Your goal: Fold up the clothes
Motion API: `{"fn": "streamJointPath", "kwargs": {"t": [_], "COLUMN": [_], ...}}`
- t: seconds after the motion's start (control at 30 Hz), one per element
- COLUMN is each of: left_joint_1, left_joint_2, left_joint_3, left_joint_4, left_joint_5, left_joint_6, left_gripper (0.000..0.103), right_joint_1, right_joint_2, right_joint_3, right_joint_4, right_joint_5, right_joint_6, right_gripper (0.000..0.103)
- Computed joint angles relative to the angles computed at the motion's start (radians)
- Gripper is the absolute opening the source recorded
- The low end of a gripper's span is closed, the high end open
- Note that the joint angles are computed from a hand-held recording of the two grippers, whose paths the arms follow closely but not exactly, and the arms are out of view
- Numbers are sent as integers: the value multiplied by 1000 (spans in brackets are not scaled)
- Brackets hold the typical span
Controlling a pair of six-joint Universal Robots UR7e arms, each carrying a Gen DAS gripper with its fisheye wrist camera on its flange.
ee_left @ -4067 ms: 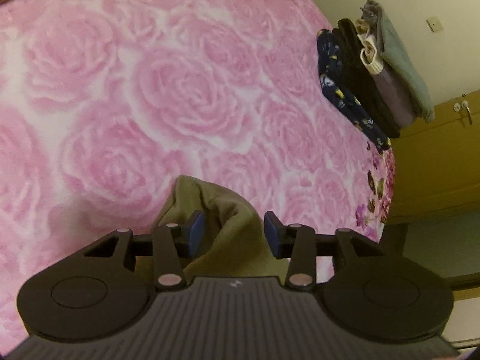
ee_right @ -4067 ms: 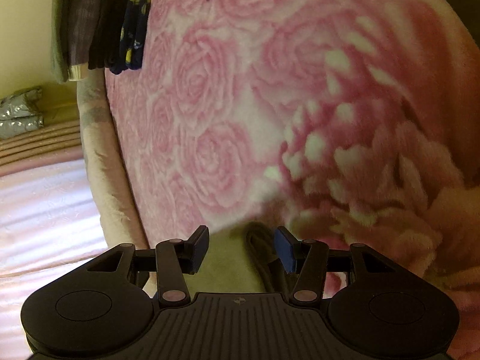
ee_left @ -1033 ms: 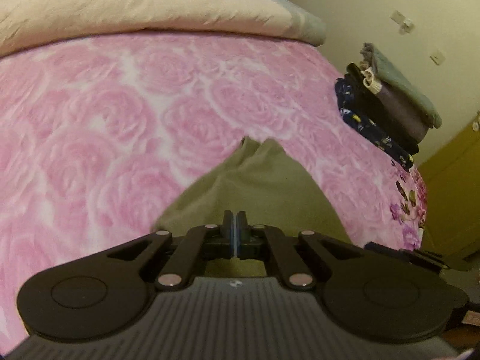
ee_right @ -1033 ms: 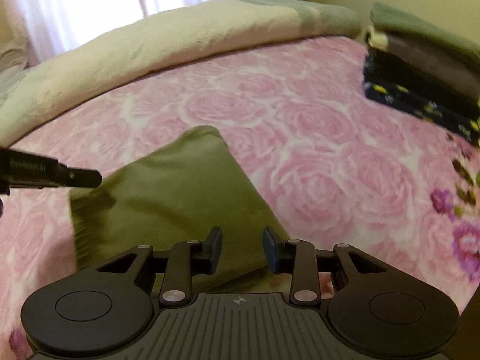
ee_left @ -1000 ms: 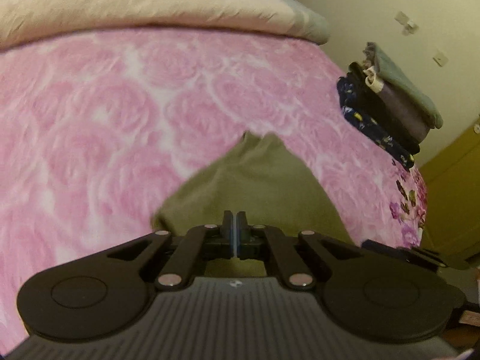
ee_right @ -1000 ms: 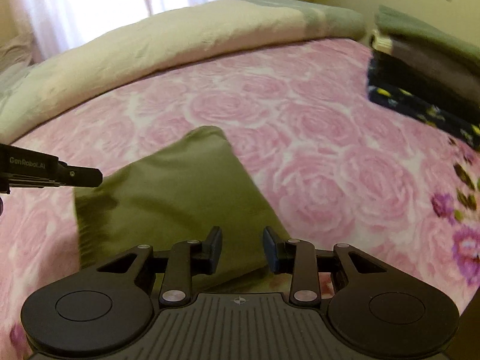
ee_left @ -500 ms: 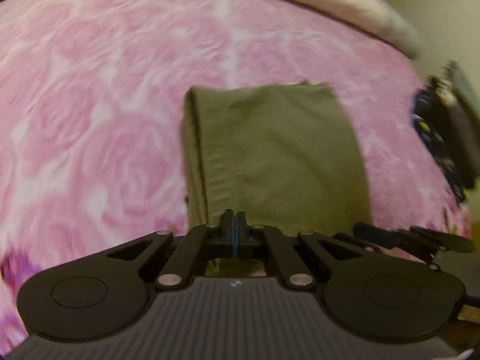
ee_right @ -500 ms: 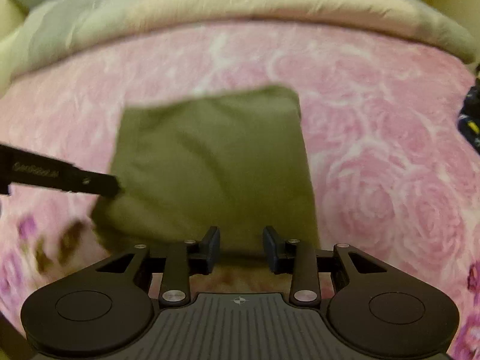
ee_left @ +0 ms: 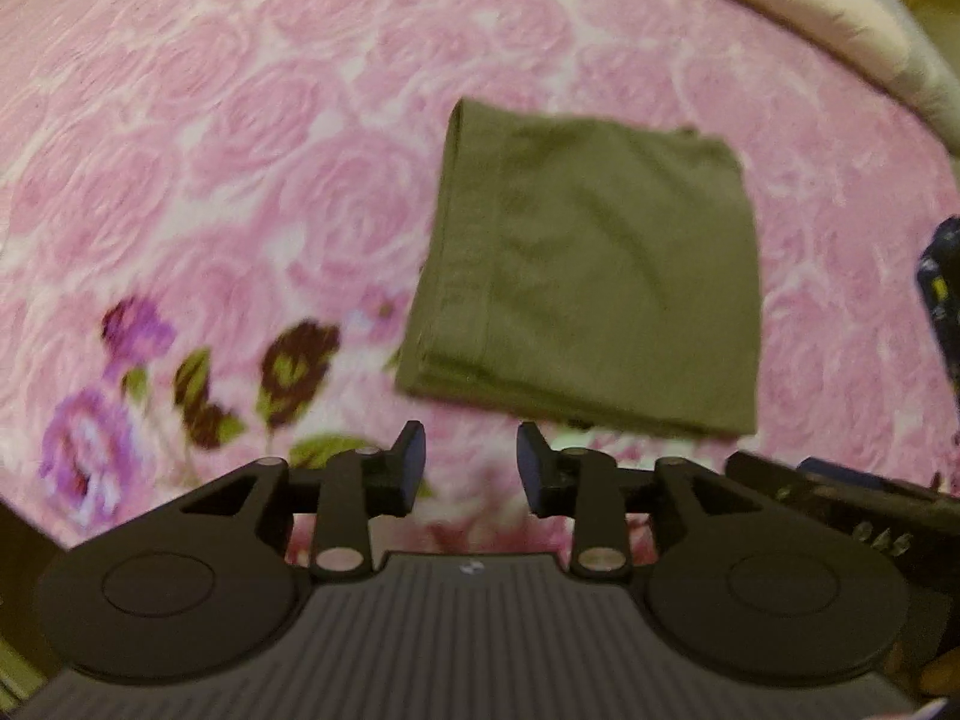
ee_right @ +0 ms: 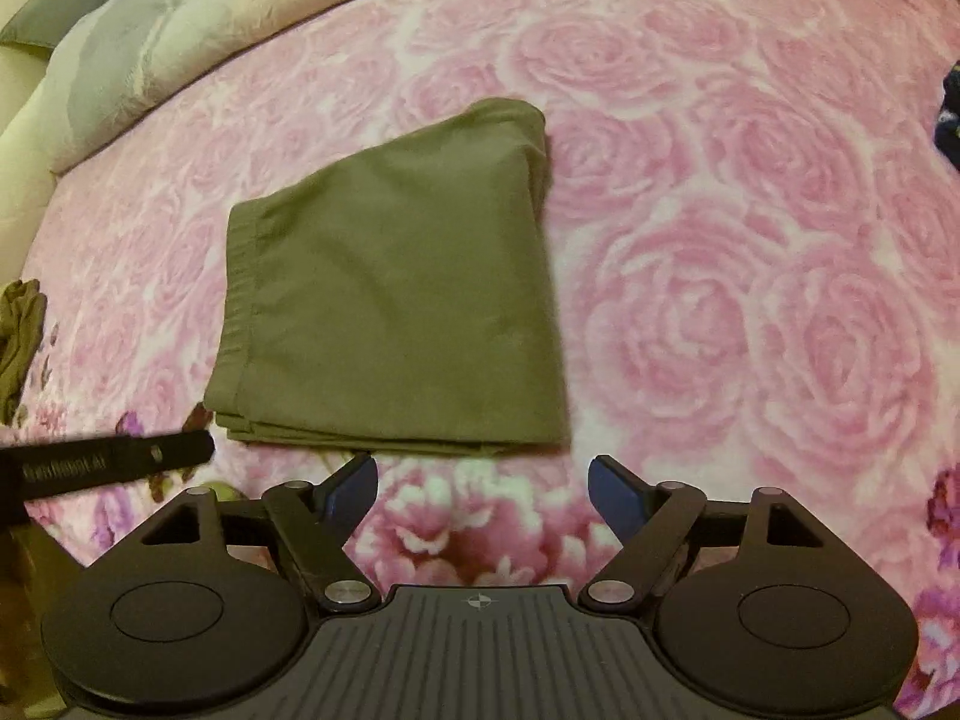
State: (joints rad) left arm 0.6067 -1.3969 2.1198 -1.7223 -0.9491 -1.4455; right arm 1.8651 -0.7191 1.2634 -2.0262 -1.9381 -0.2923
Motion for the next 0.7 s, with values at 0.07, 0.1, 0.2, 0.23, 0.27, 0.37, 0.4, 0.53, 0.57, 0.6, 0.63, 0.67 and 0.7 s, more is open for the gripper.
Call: {"fn": "streamJointPath", "kwargs": {"t": [0.07,0.1,0.2,0.23,0.27,0.37,0.4,0.53,0.57,0.6,0.63,0.67,0.7], "left_joint_1": [-3,-5,-19,-24,-27,-36,-39,-41,-41,-41,-41,-41,-38], "left_joint_2": [21,33,49,51,52,60,61,69,71,73,75,77,78], "left_joint_3": [-17,-24,-29,-28,-27,-29,-30,-28,-28,-27,-26,-26,-25], "left_joint_4": [47,71,112,118,121,134,136,127,123,118,113,107,99], "left_joint_5": [-22,-27,-45,-51,-57,-70,-71,-73,-74,-76,-77,-78,-77], "left_joint_6": [-23,-37,-77,-88,-94,-107,-108,-103,-101,-97,-94,-89,-81], "left_gripper": [33,34,37,37,37,38,38,39,39,39,39,39,39], "right_joint_1": [-4,-5,-3,-3,-5,-8,-9,-12,-12,-13,-13,-13,-13], "right_joint_2": [6,8,0,-4,-8,-16,-17,-20,-20,-19,-18,-17,-16], "right_joint_3": [-26,-32,-20,-15,-11,-6,-5,-4,-5,-6,-7,-10,-12], "right_joint_4": [49,67,78,81,85,103,108,110,109,108,109,111,113], "right_joint_5": [-2,-11,-50,-59,-60,-65,-67,-66,-67,-69,-71,-74,-77], "right_joint_6": [27,35,24,18,14,6,3,-5,-5,-4,-2,1,3], "right_gripper": [80,80,80,80,80,80,80,80,80,80,80,80,80]}}
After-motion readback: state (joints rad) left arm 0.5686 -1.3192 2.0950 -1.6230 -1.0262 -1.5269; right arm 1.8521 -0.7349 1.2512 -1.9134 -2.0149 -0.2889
